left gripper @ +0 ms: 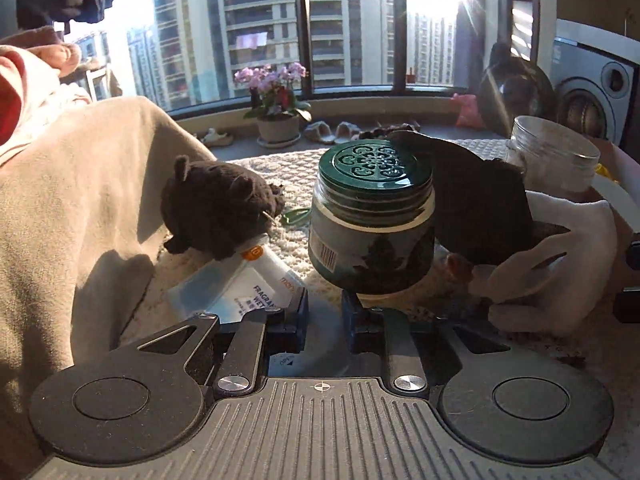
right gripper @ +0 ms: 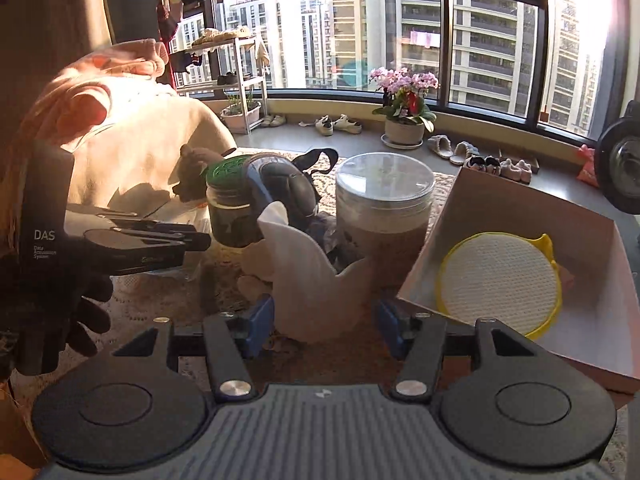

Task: Organize soft objects
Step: 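Move the open left tool over the blue wet-wipes pack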

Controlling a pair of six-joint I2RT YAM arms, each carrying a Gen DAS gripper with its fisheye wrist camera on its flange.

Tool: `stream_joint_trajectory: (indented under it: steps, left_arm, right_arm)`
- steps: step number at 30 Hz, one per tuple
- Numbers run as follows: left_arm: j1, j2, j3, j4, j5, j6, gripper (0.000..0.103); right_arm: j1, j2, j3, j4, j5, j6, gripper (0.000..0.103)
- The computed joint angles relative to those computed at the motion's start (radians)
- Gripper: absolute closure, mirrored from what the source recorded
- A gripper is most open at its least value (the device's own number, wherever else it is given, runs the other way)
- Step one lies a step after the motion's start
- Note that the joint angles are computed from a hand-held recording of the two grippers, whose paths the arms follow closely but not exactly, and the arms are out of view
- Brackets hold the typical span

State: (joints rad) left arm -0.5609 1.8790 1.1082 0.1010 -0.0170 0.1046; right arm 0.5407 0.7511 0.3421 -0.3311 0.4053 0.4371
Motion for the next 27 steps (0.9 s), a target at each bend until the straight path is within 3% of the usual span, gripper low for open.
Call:
stream_joint_trajectory:
  steps: [7, 9, 13, 20, 23, 24, 27]
  left_arm:
    - [0.048, -0.068, -0.124, 0.073, -0.091, 0.134, 0.066]
    - [0.076, -0.084, -0.132, 0.065, -0.092, 0.119, 0.066]
    - [0.134, -0.095, -0.106, 0.027, 0.004, 0.037, 0.066]
    - [0.116, -0.036, -0.012, -0.052, -0.020, 0.088, 0.061]
    - [0.125, -0.034, 0.008, -0.097, 0.044, 0.112, 0.046]
    - [0.132, -0.039, 0.008, -0.104, 0.074, 0.110, 0.045]
    - [0.138, -0.065, -0.051, -0.011, 0.020, 0.108, 0.047]
  right_arm:
    - [0.099, 0.234, -0.014, 0.151, 0.071, 0.036, 0.044]
    - [0.104, 0.287, -0.022, 0.198, 0.070, 0.046, 0.043]
    - [0.058, 0.348, -0.051, 0.277, 0.022, 0.064, 0.036]
    - [0.071, 0.317, -0.123, 0.350, 0.050, 0.071, 0.025]
    - [0.093, 0.321, -0.147, 0.387, 0.076, 0.069, 0.021]
    - [0.103, 0.323, -0.147, 0.384, 0.085, 0.074, 0.019]
    - [0.105, 0.323, -0.143, 0.371, 0.089, 0.077, 0.017]
